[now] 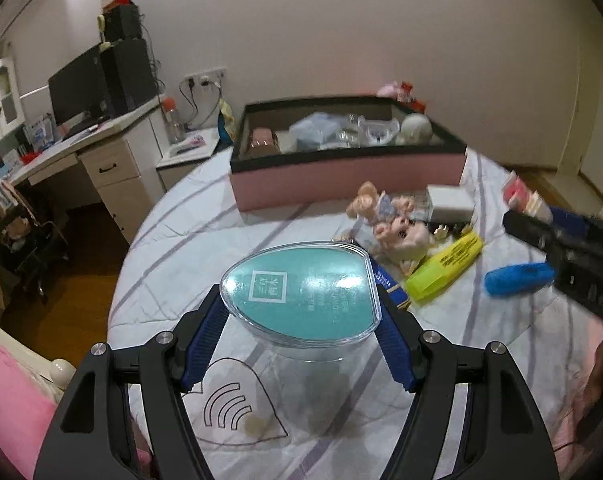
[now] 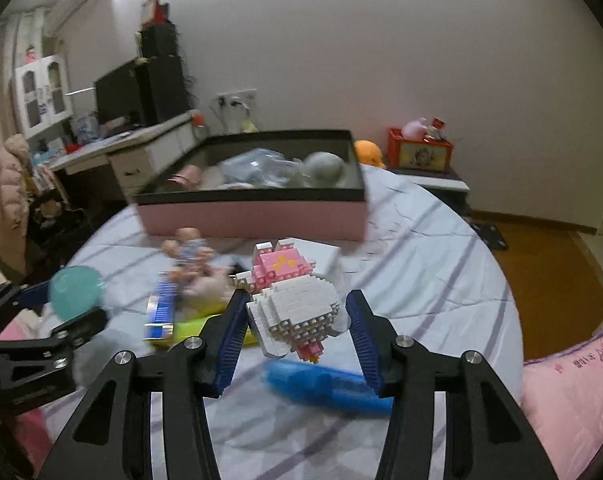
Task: Organize rigid objects
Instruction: 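Lower the teal case and block figure into the pink box and open both tools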
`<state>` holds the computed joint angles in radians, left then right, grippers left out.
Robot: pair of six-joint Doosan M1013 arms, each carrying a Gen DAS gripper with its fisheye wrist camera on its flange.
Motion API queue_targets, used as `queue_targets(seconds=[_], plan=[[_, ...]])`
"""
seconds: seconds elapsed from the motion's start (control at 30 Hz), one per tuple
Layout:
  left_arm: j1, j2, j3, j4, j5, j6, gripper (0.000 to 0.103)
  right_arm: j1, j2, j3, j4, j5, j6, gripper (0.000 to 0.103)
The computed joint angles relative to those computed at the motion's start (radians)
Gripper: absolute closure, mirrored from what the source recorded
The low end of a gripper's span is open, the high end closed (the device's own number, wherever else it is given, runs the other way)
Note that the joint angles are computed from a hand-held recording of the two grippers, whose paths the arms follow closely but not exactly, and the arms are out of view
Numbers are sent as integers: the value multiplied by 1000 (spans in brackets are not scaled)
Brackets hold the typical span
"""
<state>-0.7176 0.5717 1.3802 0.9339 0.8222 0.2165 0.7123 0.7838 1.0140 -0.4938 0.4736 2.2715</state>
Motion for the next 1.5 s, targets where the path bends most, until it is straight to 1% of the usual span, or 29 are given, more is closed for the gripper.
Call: queue_targets(seconds=[0.03, 0.1, 0.13, 0.2, 0.27, 0.33, 0.4, 0.63, 0.67, 0.8, 0.9, 0.93, 1.03, 1.2, 1.4, 1.43, 1.5], plan=[[-3, -8, 9, 23, -4, -27, 31, 5, -8, 13, -18, -21, 19, 52], [-13, -22, 24, 81, 2, -93, 31, 15, -16, 22, -21, -39, 14, 52], [-15, -26, 26, 92, 4, -103, 31, 22, -21, 30, -50, -51, 39, 52], [-22, -33, 26, 123, 17, -129, 31, 31, -22, 24, -65, -51, 39, 52], [-31, -39, 25, 164, 37, -157, 31, 35, -28, 28, -73, -71, 46, 52], [-39, -46, 25, 202, 48, -187, 31, 41, -37, 35, -130, -90, 91, 52], [-46, -47, 18, 223, 66, -190, 31, 44, -45, 42, -154, -102, 111, 52], [-66, -61, 21, 349, 102, -272, 31, 53, -76, 67, -402, -138, 338, 52], [-67, -62, 18, 363, 107, -275, 31, 53, -77, 66, -419, -138, 351, 52], [-73, -65, 14, 445, 127, -318, 31, 54, -84, 66, -556, -143, 476, 52], [-74, -62, 3, 502, 149, -328, 31, 55, -82, 54, -622, -140, 531, 52], [-73, -60, -3, 511, 154, -325, 31, 55, -83, 54, -672, -142, 578, 52], [-66, -59, -14, 546, 149, -338, 31, 54, -80, 39, -734, -141, 629, 52], [-48, -41, -51, 563, 147, -319, 31, 52, -60, -7, -754, -130, 629, 52], [-16, -6, -101, 538, 125, -271, 31, 40, -11, -95, -622, -118, 481, 52], [-8, 3, -113, 531, 118, -256, 31, 36, 8, -128, -557, -110, 411, 52], [12, 23, -147, 492, 88, -210, 31, 29, 34, -175, -476, -99, 324, 52]])
